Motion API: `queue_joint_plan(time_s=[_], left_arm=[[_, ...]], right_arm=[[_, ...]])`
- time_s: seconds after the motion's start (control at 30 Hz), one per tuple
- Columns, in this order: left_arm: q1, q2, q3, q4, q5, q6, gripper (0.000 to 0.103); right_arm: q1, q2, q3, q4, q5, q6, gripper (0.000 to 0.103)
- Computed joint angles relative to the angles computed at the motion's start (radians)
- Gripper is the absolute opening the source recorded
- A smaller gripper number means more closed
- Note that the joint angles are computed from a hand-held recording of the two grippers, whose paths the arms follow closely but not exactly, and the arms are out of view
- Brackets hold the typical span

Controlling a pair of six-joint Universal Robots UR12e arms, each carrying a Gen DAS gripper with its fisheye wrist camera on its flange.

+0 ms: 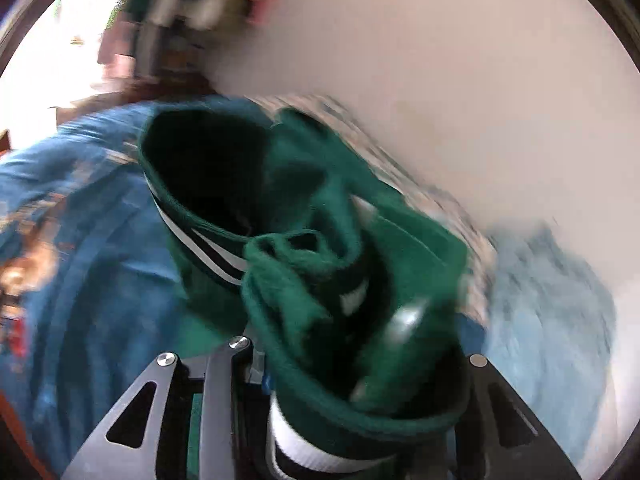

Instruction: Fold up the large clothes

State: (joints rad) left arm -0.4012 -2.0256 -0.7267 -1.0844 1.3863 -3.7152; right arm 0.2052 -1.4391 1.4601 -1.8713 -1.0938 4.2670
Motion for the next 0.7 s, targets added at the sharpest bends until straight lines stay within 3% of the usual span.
queue_joint_plan(time_s=[0.13, 0.33, 0.53, 0.63, 0.7], left_arm=[[-0.072, -0.046, 0.033, -0.064, -0.130, 0.078, 0.029], [-0.143, -0.063, -0.025, -0.159, -0.207, 0.137, 0.029], [-0.173, -0.077, -0.016, -0.282, -0.161, 0.207, 0.030], [-0.172, -0.153, 0.166, -0.496, -0.114, 0.262, 0.035], [-0.168, -0.173, 0.231, -0.580, -0.098, 0.279, 0.037]], right_arm=[[-0.002, -0.002, 0.006, 0.004, 0.005, -0.021, 0.057], [0.005, 0.005, 0.013, -0.012, 0.018, -0.033, 0.057], [-0.003, -0.021, 0.033, -0.005, 0.038, -0.041, 0.057], [-0.007, -0.032, 0.023, 0.011, 0.032, -0.037, 0.057], [-0.010, -0.049, 0.020, 0.032, 0.014, -0.037, 0.060]])
